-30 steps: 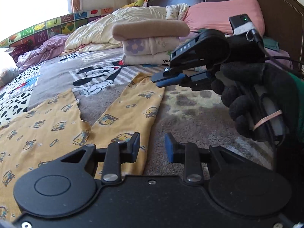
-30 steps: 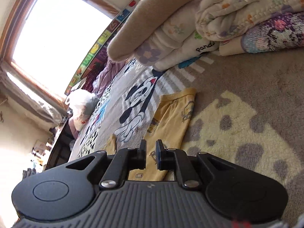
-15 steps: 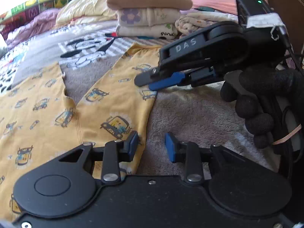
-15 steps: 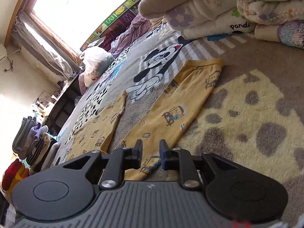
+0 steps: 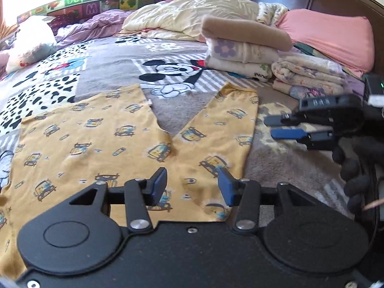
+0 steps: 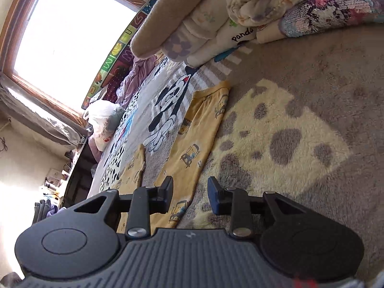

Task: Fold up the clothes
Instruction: 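Move the left gripper over a yellow garment leg and grasp its cuff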

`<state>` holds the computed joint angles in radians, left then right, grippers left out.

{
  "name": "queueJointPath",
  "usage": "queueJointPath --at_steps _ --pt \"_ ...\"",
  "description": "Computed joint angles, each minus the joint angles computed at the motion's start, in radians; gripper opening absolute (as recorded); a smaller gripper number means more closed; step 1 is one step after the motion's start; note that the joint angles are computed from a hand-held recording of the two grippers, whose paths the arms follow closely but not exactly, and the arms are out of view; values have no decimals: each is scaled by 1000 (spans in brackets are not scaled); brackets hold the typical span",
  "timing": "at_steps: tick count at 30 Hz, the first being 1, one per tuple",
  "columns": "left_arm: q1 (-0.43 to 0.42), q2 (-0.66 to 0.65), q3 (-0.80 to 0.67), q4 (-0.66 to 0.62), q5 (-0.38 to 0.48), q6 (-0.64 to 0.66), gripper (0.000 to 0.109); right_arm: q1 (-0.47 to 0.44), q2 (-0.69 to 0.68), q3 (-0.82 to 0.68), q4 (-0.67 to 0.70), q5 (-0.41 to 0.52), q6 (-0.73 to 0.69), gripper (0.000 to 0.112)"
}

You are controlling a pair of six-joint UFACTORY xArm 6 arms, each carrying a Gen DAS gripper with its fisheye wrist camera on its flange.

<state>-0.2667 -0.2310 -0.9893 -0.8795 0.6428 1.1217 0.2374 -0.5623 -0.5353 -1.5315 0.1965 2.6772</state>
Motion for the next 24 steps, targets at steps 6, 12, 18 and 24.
queueJointPath --at_steps 6,12,18,24 --pt "-9 82 -155 56 54 -154 46 129 45 -26 117 48 -108 37" --pt "-134 155 -278 154 63 -223 45 220 30 -21 137 81 -122 37" --pt "-268 289 -422 305 68 -281 45 191 -125 93 103 111 10 37" --pt "-355 395 -480 436 3 -326 37 143 -286 212 84 144 151 37"
